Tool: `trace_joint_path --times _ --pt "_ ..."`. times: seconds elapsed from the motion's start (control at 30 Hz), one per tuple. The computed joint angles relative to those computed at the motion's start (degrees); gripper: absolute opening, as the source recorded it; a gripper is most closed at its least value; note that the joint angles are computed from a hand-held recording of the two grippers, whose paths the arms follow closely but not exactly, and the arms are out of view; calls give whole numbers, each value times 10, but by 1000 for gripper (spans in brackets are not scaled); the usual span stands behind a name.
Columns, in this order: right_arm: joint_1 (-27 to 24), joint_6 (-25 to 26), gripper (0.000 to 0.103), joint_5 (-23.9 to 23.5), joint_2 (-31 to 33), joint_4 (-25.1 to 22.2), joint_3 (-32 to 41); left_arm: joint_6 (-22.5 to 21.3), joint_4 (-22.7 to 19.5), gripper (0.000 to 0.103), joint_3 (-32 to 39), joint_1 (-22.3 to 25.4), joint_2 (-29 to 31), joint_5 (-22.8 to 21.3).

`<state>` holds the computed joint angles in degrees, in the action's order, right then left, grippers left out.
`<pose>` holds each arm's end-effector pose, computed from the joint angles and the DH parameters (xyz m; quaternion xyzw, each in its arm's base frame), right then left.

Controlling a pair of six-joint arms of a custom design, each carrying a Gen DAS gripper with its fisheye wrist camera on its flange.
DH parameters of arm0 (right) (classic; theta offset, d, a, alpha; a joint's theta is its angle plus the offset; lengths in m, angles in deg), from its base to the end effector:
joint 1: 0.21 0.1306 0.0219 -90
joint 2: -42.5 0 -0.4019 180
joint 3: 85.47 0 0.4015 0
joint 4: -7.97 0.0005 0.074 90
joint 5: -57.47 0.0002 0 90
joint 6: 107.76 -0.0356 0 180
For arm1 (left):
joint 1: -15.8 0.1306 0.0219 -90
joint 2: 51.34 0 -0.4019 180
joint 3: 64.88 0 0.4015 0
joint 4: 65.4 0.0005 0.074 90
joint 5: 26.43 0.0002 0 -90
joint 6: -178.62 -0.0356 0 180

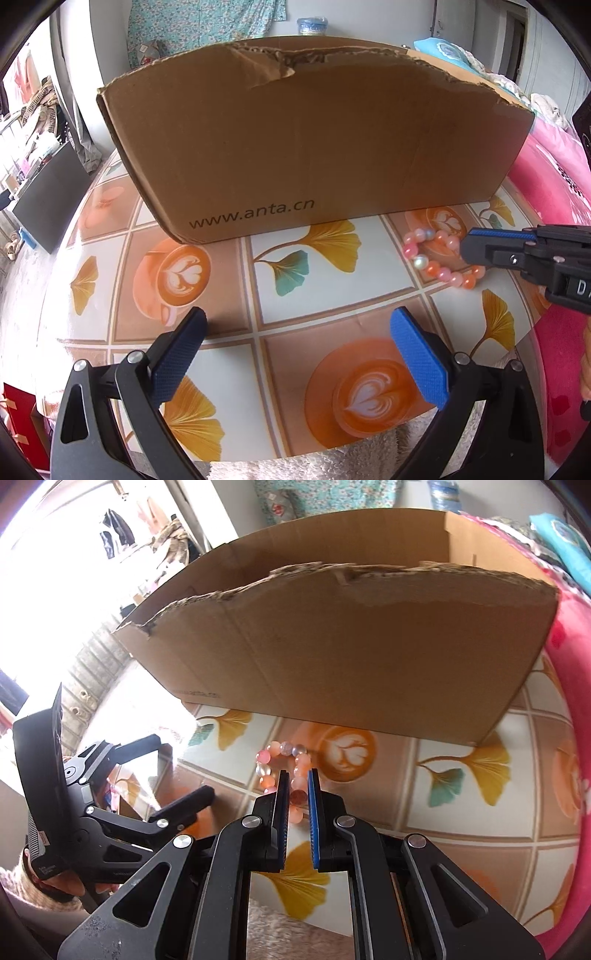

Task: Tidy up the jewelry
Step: 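Move the right gripper back to the pink bead bracelet on the table, then lower the open right gripper around the pink bead bracelet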

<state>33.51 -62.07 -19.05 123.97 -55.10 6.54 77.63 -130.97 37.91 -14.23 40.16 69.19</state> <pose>0.3567 0.2275 0.5152 0.1243 0.9330 0.1144 0.3178 0.4221 -0.2486 0.5220 0.3472 0.8851 -0.0967 0.2944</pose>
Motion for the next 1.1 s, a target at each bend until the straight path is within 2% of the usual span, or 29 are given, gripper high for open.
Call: trace_joint_path --times 0.17,0.27,0.33,0.43,0.8,1.1 --pt "-9 2 8 -4 5 3 7 13 4 97 -8 -7 -6 -9" --pt "-9 -14 10 4 -1 3 6 19 2 97 -8 -9 -6 -13" --pt "-11 -23 12 4 -8 -3 1 21 0 97 -8 -10 -6 -15" --pt "-14 -30 22 4 -20 -11 -6 24 -5 97 -4 -11 -3 -17" --pt "-13 -6 29 28 15 -55 25 30 -14 97 4 -12 1 -22" --pt "-15 -9 33 29 24 -59 27 31 -12 97 2 -13 0 -22"
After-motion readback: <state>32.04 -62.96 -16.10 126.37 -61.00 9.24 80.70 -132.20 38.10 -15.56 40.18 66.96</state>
